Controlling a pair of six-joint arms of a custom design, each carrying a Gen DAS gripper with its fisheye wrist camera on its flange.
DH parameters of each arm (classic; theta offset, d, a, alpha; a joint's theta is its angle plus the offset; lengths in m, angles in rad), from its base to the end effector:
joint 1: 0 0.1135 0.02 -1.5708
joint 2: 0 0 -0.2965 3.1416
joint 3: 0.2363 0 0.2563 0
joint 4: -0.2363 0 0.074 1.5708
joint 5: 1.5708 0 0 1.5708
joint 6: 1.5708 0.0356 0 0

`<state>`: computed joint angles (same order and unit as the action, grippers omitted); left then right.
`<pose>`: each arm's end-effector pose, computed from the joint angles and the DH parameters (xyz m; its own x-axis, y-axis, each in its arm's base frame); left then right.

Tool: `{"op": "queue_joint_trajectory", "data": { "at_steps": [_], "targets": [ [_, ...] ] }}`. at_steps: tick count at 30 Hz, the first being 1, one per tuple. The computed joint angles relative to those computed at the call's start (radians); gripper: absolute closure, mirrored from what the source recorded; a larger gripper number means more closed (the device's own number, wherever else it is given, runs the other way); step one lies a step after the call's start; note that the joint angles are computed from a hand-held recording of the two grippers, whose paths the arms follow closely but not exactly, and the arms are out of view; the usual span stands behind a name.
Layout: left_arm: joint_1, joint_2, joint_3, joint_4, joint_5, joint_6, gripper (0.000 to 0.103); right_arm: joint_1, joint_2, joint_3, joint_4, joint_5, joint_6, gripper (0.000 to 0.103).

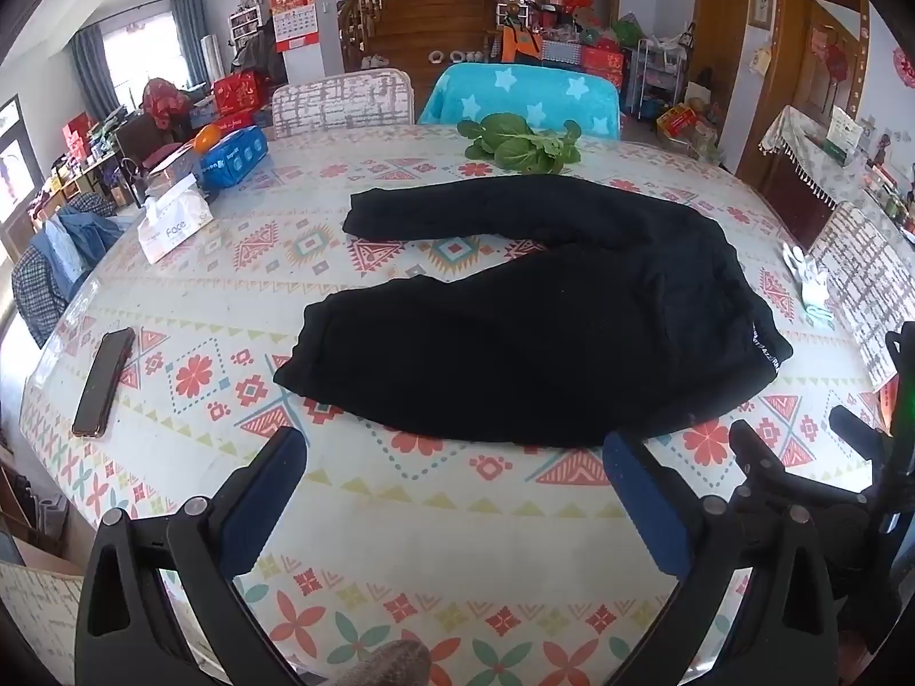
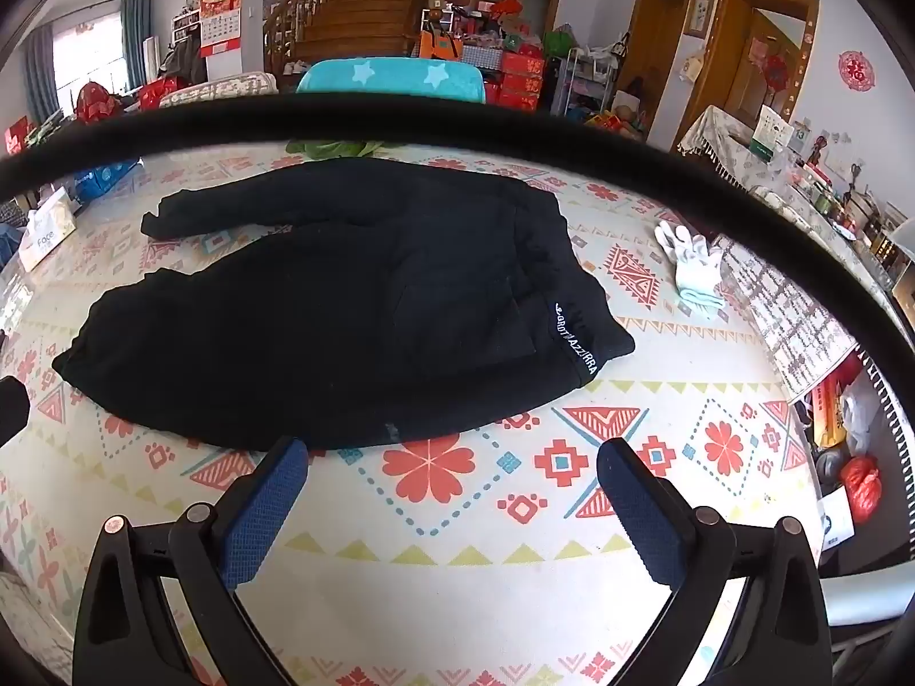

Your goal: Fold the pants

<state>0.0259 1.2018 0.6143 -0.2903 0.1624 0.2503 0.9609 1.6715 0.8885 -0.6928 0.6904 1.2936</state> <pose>0.2235 0.0000 0.2179 -0.7259 0.2257 -0.6498 0.2658 0.9633 0.0377 0.1780 0.2152 0.1743 -0.7306 0.2491 -0.6357 0.3850 0.9193 -0.0823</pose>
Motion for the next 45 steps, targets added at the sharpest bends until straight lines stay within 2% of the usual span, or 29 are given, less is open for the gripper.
{"op": "queue_joint_trajectory", "data": {
  "at_steps": [4,8,15,17,24,27,32,36,38,40,43,45],
  "targets": [
    [0.038,-0.02,-0.027,0.003,0.026,0.021,0.0,0.0,0.0,-0.003,0.009,0.001,-0.009,0.0],
    [0.056,-0.036,-0.024,-0.044,0.061,0.043,0.0,0.007,0.011,0.013,-0.008,0.002,-0.003,0.0],
    [0.109,0.035,0.035,-0.161,0.266,0.094,0.0,0.023,-0.031,-0.023,-0.029,0.005,0.015,0.0],
    [0.111,0.034,0.038,-0.184,0.284,0.1,0.0,0.012,0.017,0.019,-0.024,0.0,0.005,0.0],
    [0.006,0.007,0.026,-0.159,0.097,0.068,0.0,0.001,0.011,0.006,-0.025,-0.008,0.006,0.0],
    [0.016,-0.004,0.025,-0.135,0.075,0.047,0.0,0.0,0.001,-0.008,-0.017,-0.005,-0.008,0.0],
    [0.067,0.017,0.049,-0.146,0.106,0.039,0.0,-0.01,-0.054,-0.077,0.053,-0.024,-0.039,0.0],
    [0.039,0.018,0.033,-0.113,0.033,0.038,0.001,-0.052,-0.136,-0.162,0.144,-0.084,-0.056,0.0],
    [0.034,0.026,0.037,-0.102,0.006,0.025,0.009,-0.069,-0.161,-0.191,0.172,-0.109,-0.064,0.0],
    [0.034,0.049,0.049,-0.109,-0.004,0.011,0.023,-0.071,-0.168,-0.203,0.175,-0.109,-0.069,0.0],
    [0.035,0.104,0.085,-0.159,-0.006,0.002,0.034,-0.068,-0.179,-0.209,0.169,-0.099,-0.074,0.0],
    [0.035,0.113,0.091,-0.166,-0.016,-0.001,0.035,-0.077,-0.194,-0.22,0.179,-0.105,-0.089,0.0]
  ]
}}
